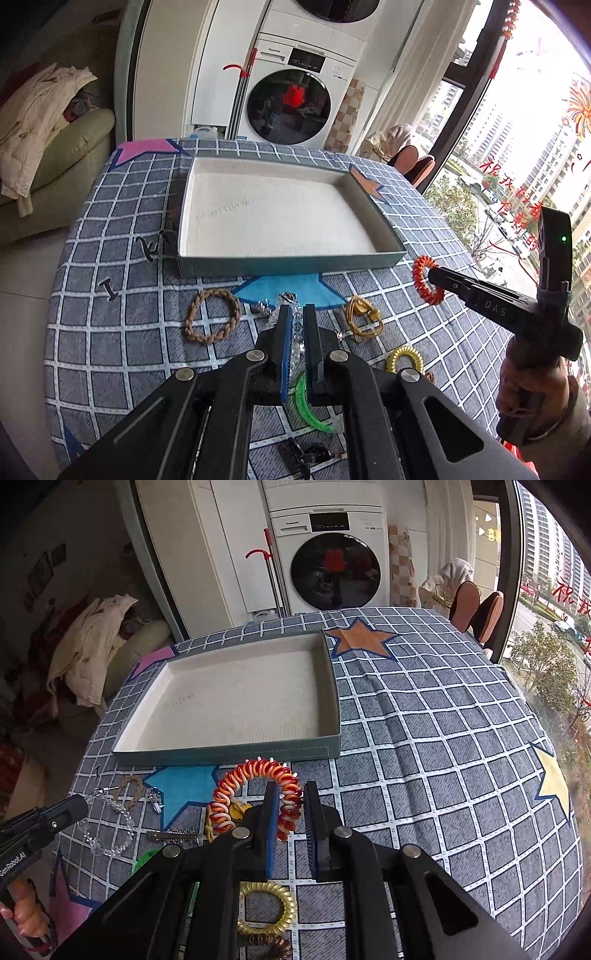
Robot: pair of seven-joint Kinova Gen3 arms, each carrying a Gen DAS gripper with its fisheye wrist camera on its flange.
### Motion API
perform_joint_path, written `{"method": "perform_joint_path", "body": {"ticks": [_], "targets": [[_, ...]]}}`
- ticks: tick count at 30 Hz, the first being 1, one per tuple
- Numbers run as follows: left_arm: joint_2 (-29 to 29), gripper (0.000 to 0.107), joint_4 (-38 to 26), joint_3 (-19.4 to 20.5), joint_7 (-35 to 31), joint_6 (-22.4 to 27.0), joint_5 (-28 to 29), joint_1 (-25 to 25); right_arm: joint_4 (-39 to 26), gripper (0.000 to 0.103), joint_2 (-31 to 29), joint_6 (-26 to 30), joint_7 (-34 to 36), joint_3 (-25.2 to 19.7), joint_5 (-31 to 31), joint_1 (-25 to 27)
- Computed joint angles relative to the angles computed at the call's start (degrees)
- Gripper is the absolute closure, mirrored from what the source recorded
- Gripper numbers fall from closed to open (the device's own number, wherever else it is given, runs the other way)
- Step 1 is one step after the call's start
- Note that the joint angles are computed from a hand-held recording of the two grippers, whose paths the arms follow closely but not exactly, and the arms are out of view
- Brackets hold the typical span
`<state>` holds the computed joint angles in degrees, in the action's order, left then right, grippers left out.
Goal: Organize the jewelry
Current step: 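Carry both items into the teal tray and open both tools to release them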
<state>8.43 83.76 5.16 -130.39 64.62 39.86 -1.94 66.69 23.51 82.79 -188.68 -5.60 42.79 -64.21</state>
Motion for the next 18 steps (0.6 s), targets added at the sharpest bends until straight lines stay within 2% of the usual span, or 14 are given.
{"method": "perform_joint_path", "body": {"ticks": [8,18], "targets": [[3.5,0.082,-6.2,1.3,2.7,-3.0,-1.5,1.7,-3.4,0.088,0.8,-3.1,5.8,1.1,0.0,3.0],[14.4,0.082,-20.8,4.7,11.1,-3.8,-8.6,5.3,-10.2,0.088,4.9,-6.8,15.7,4.2,-4.9,9.2]]}}
